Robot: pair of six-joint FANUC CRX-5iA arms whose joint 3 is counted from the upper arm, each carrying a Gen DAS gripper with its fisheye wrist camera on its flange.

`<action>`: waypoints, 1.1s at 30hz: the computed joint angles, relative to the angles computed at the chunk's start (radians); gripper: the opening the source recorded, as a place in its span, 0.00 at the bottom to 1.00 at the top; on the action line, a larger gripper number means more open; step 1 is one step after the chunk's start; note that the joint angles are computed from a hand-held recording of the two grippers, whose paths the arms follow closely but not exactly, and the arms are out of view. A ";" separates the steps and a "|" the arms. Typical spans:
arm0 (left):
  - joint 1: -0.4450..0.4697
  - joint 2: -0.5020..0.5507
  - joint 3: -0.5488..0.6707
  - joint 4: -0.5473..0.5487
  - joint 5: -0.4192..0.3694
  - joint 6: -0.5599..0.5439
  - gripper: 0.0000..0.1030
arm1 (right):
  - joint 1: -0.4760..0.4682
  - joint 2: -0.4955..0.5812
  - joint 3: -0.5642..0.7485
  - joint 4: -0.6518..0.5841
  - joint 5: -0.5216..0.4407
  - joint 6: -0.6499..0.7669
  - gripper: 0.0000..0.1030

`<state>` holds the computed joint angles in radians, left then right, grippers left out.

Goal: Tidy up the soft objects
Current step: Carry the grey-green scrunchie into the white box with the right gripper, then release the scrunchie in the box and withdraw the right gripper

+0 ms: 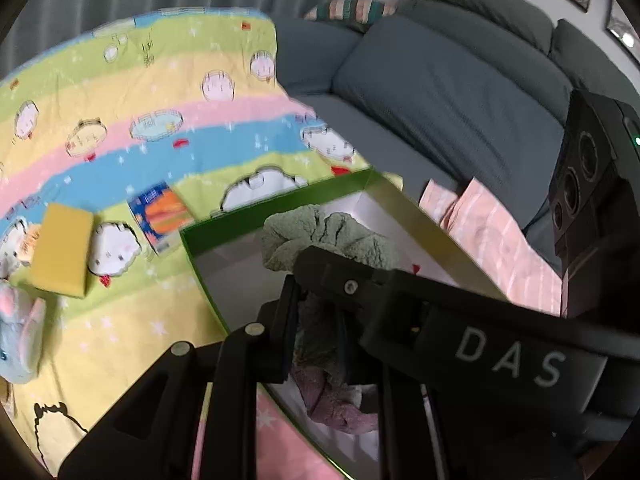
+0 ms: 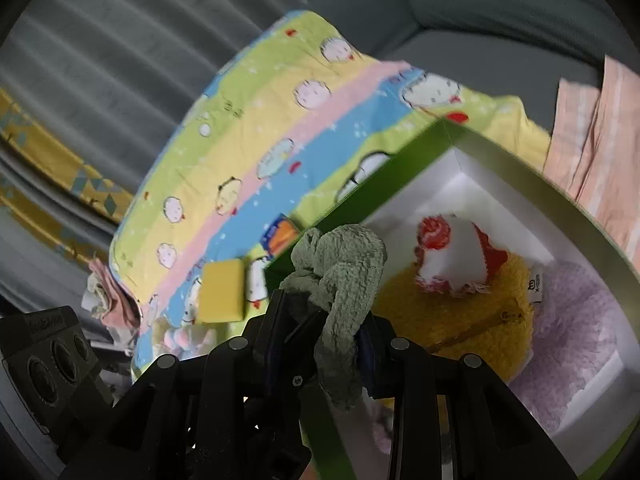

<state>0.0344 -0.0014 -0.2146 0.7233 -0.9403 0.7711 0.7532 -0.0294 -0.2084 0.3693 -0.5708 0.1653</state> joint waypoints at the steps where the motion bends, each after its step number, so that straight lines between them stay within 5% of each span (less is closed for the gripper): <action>1: 0.001 0.013 0.017 -0.014 -0.019 0.019 0.13 | -0.008 0.006 0.009 -0.036 -0.007 0.024 0.33; 5: -0.004 0.044 0.048 -0.036 -0.054 0.055 0.13 | -0.032 0.014 0.021 -0.118 -0.006 0.062 0.33; 17: -0.017 0.068 0.084 -0.096 -0.074 0.117 0.17 | -0.026 0.056 0.060 -0.065 -0.121 0.004 0.33; 20: -0.005 0.052 0.072 -0.092 -0.074 0.117 0.27 | -0.015 0.057 0.066 -0.038 -0.153 -0.013 0.34; 27: 0.019 -0.067 -0.029 -0.040 0.034 0.009 0.78 | 0.042 0.025 0.016 0.185 -0.204 -0.159 0.76; 33: 0.073 -0.148 -0.108 0.032 0.058 -0.072 0.80 | 0.077 0.032 0.016 0.291 -0.286 -0.226 0.79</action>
<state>0.1072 -0.1492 -0.3228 0.7557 -0.8820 0.6990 0.8305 0.0021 -0.1928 0.6599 -0.8572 -0.0607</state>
